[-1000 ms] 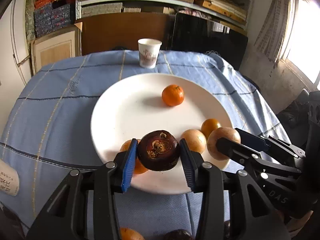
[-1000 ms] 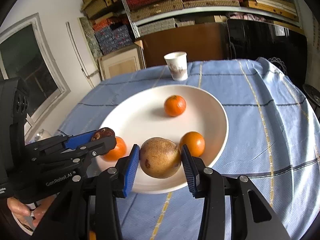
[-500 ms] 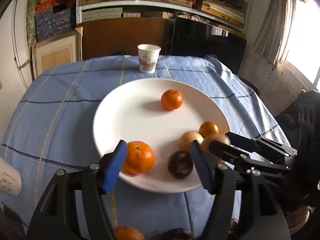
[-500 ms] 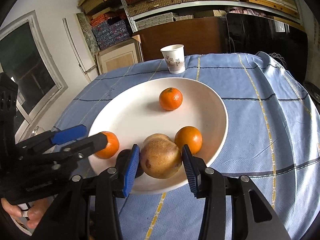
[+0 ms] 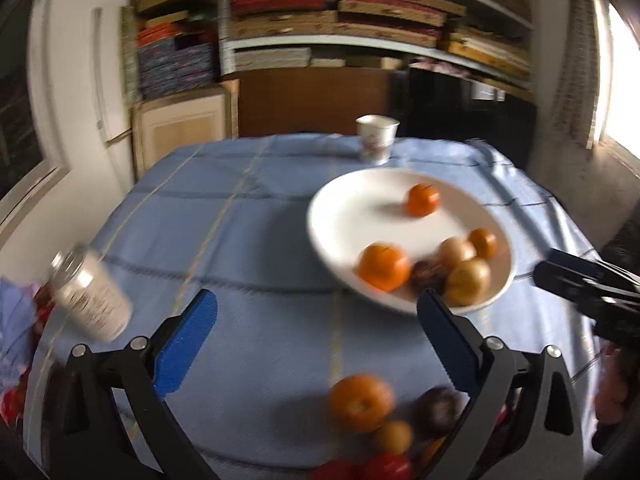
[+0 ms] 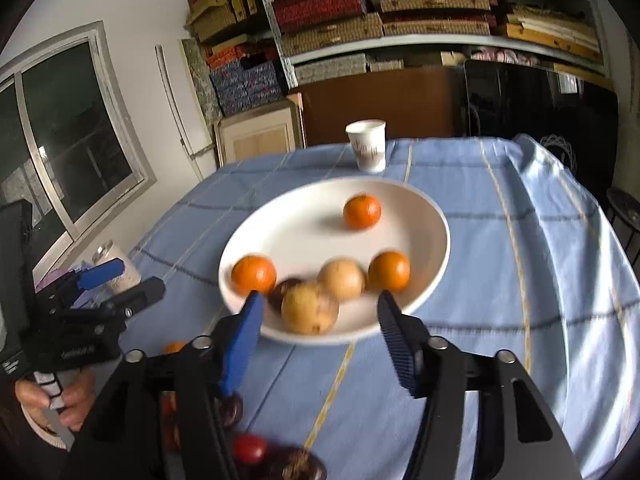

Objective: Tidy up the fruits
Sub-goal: 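Move both open tools back toward the fruit pile, then grasp the tan round fruit with the right tool while the left tool grasps a red tomato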

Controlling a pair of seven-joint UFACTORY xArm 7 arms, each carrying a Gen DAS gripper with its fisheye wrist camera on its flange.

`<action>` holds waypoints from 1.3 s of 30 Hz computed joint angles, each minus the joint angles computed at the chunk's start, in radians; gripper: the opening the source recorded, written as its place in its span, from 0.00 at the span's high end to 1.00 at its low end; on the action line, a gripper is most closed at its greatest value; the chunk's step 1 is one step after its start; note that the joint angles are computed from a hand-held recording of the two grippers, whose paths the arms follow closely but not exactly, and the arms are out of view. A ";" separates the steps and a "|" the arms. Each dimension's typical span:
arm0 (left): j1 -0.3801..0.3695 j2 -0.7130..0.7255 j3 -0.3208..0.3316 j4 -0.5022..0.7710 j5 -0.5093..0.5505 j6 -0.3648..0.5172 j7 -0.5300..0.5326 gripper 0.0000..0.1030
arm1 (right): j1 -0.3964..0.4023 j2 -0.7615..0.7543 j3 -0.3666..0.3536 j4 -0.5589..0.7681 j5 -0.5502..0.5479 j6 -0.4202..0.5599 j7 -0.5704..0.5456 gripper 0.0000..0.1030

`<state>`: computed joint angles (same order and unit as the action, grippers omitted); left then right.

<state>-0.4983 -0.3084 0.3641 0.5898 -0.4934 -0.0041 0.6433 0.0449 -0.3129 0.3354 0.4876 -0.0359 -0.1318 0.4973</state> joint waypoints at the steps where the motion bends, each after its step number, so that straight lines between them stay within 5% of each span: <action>1: 0.030 0.001 -0.012 -0.007 0.006 0.009 -0.014 0.05 | 0.044 -0.004 -0.034 -0.012 0.004 0.006 -0.002 0.38; 4: 0.105 0.003 -0.043 -0.014 0.016 0.059 -0.048 0.05 | 0.150 -0.026 -0.109 -0.047 0.007 0.034 -0.023 0.36; 8: 0.098 -0.024 -0.008 -0.016 -0.063 0.133 0.025 0.05 | 0.102 -0.114 -0.022 -0.108 -0.017 0.053 -0.012 0.34; 12: 0.142 -0.057 -0.062 -0.053 -0.081 0.113 0.060 0.05 | 0.211 -0.182 -0.098 -0.170 -0.021 0.055 -0.040 0.34; 19: 0.158 -0.093 -0.097 -0.095 -0.032 0.108 0.054 0.05 | 0.290 -0.251 -0.164 -0.214 -0.003 0.101 -0.078 0.34; 23: 0.155 -0.115 -0.093 -0.118 -0.005 0.106 0.045 0.05 | 0.263 -0.340 -0.131 -0.273 0.016 0.103 -0.042 0.34; 28: 0.163 -0.129 -0.088 -0.125 0.020 0.155 0.048 0.05 | 0.356 -0.486 -0.170 -0.394 0.052 0.133 0.009 0.33; 35: 0.206 -0.154 -0.116 -0.157 0.069 0.135 0.027 0.05 | 0.436 -0.560 -0.119 -0.417 0.036 0.235 0.077 0.31; 39: 0.224 -0.165 -0.117 -0.174 0.101 0.131 0.021 0.05 | 0.387 -0.486 -0.054 -0.357 0.014 0.310 0.136 0.31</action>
<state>-0.2741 -0.4736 0.2466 0.4158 -0.3920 0.1274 0.6638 0.4323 -0.7985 0.2811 0.1310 -0.0215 0.1784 0.6332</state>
